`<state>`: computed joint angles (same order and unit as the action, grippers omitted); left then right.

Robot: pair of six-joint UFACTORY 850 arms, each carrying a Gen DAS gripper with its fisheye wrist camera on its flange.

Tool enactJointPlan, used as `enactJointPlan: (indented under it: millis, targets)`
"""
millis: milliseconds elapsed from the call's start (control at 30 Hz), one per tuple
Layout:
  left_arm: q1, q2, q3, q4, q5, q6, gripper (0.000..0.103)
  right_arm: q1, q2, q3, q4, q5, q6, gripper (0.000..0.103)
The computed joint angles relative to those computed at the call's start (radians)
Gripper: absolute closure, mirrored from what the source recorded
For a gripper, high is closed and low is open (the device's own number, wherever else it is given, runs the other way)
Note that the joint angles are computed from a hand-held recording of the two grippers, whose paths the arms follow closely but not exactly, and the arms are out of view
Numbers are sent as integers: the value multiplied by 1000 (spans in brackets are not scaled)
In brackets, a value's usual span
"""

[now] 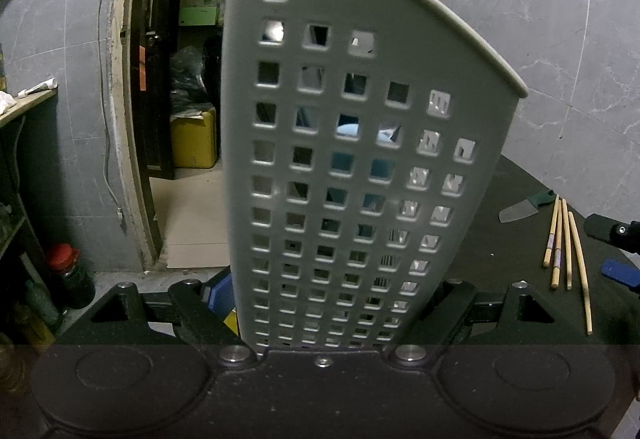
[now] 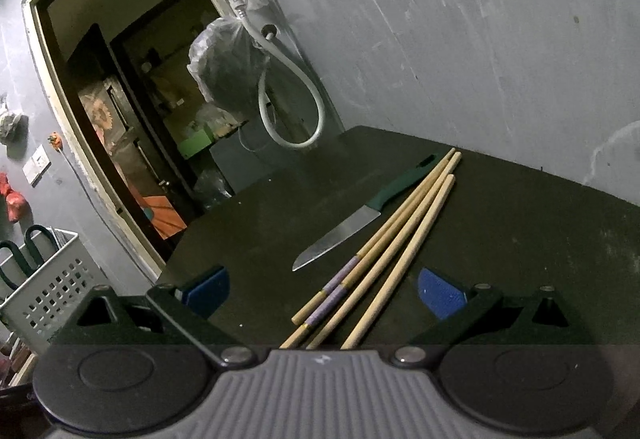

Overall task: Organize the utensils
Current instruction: 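Lower the right tool onto the green-handled knife and close it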

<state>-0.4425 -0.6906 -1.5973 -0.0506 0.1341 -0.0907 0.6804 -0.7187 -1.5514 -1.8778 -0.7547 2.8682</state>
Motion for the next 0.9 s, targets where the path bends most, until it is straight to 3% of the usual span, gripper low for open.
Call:
enactJointPlan:
  millis: [433, 667, 900]
  targets:
    - [3, -4, -5, 91, 1, -88, 18, -2, -12, -37, 87, 35, -90, 0]
    - [7, -5, -1, 148, 10, -143, 18, 10, -32, -83, 139, -14, -238, 0]
    - [3, -4, 1, 63, 12, -59, 18, -1, -19, -58, 95, 12, -193, 0]
